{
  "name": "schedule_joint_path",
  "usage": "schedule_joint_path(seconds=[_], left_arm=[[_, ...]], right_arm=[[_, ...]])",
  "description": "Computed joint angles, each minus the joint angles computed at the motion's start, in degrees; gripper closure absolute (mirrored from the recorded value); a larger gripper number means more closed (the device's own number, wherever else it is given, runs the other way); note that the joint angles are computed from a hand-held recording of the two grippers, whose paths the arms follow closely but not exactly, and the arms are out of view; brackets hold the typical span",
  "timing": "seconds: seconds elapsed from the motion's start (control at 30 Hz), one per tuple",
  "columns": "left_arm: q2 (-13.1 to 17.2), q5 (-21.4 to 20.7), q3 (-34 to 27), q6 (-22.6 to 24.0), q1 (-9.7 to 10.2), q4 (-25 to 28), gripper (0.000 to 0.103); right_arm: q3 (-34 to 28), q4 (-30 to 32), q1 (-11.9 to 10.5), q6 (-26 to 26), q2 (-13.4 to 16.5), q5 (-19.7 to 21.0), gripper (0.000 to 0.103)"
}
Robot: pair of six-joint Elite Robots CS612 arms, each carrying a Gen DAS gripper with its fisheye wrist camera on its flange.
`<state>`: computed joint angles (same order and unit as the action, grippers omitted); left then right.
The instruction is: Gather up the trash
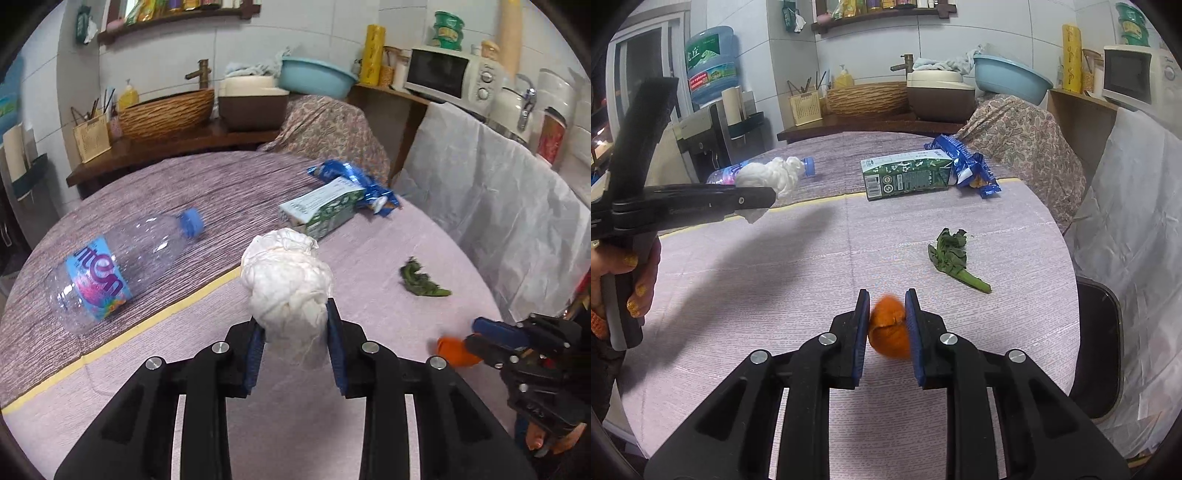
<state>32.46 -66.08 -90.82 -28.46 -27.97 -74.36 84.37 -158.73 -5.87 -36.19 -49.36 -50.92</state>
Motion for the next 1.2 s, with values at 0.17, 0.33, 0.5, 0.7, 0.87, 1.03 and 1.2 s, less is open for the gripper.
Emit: schedule_joint_path(seconds=[0.17,0.33,0.5,0.7,0.87,1.03,1.2], left_arm=[[-0.79,-0.61,1.71,2.46,-0.94,-3.08,0.072],[-1.65,-1.50,3.18,3.71,-1.40,-5.71,0.072],[-3.13,-3.01,6.02,5.97,-2.01,-8.97,0.072],[-3.81,-3.39,7.33,6.18,-2.26,-11.16,0.072],[-3.81,-2.17,6.92,6.40,-2.23,-10.60,0.072],[-3.81,-1.85,6.85,5.29,-1.85,-9.91,0.072],[-3.85,-2.19,7.11,5.36,-1.94,-9.45,0.072]], right_arm=[[0.09,-0.14,-0.43,-0.08,-0.14,0.73,0.086],[0.54,-1.64,-1.23,1.36,-0.33,2.29,0.090],[0.75,-2.53,-2.45,2.76,-0.62,3.90,0.102],[-0.32,0.51,-2.79,2.39,-0.02,4.41,0.102],[-0.50,-1.14,-2.83,3.02,0.38,5.18,0.080],[-0.25,-4.85,-2.13,3.47,0.68,2.25,0.033],[-1.69,0.86,-0.70,0.52,1.32,-5.35,0.033]])
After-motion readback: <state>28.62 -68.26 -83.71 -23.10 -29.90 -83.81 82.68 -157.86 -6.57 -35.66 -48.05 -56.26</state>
